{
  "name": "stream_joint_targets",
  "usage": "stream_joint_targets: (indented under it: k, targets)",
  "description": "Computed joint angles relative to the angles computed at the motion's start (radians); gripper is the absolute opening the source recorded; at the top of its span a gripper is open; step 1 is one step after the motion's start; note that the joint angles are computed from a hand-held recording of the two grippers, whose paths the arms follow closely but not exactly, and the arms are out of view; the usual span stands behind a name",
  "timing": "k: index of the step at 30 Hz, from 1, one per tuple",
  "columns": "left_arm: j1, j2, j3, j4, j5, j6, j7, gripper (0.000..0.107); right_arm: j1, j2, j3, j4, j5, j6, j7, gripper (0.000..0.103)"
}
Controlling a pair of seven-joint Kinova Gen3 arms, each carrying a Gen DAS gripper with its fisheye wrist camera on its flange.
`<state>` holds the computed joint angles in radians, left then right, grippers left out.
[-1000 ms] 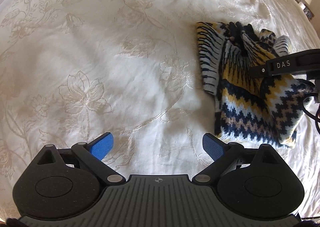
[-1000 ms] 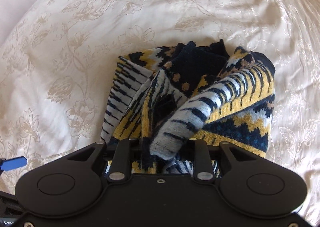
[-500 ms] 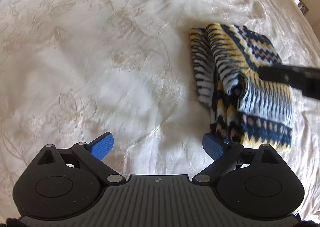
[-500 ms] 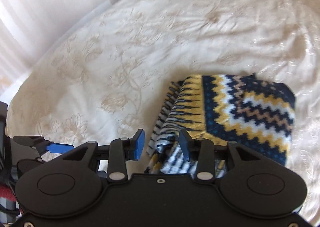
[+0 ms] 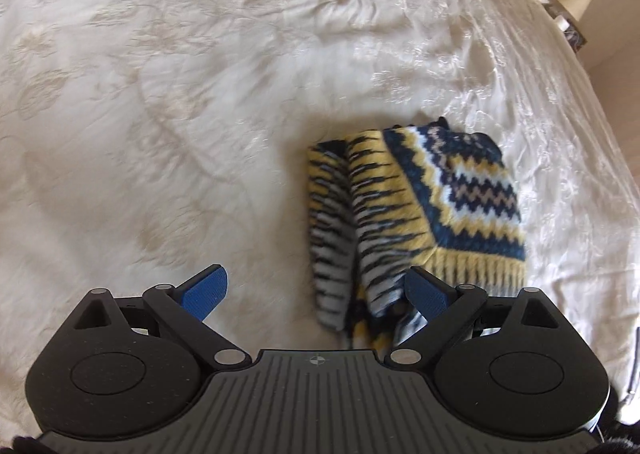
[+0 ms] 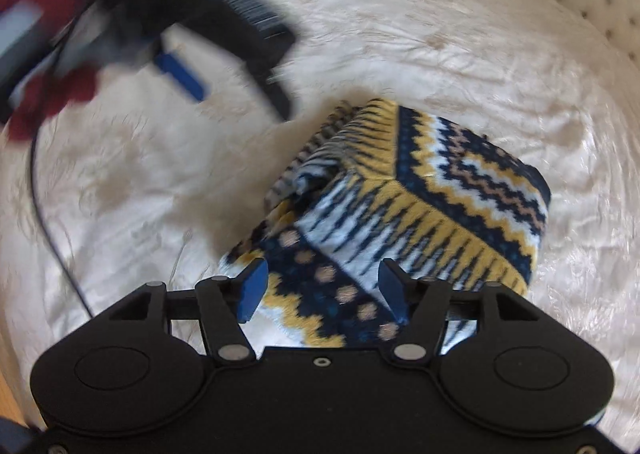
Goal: Fold small clothes
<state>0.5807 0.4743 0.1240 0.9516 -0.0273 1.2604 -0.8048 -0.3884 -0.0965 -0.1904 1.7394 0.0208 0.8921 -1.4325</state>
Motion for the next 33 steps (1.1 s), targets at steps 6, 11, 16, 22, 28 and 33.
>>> stream_joint_targets:
  k: [6, 11, 16, 22, 28, 33]
  targets:
    - [-0.033, 0.080, 0.025, -0.095, 0.089, 0.009, -0.022, 0.096, -0.064, 0.022, -0.080, 0.050, 0.180, -0.035, -0.038, 0.062]
    - [-0.049, 0.101, 0.033, -0.119, 0.146, 0.007, -0.037, 0.096, -0.076, 0.017, -0.048, 0.029, 0.202, -0.033, -0.121, 0.012]
    - [-0.081, 0.114, 0.050, -0.104, 0.224, -0.014, -0.034, 0.096, -0.023, -0.034, -0.026, 0.014, 0.178, -0.063, -0.207, 0.012]
    - [-0.117, 0.121, 0.071, -0.052, 0.311, -0.109, -0.035, 0.073, 0.002, -0.052, -0.021, 0.011, 0.130, -0.062, -0.203, 0.012]
    - [-0.094, 0.155, 0.055, -0.074, 0.299, -0.123, -0.013, 0.031, 0.003, -0.053, -0.027, 0.019, 0.098, -0.061, -0.180, 0.012]
    - [-0.066, 0.097, 0.042, -0.028, 0.230, -0.173, -0.046, 0.017, 0.002, -0.064, -0.028, 0.020, 0.084, -0.055, -0.172, 0.012]
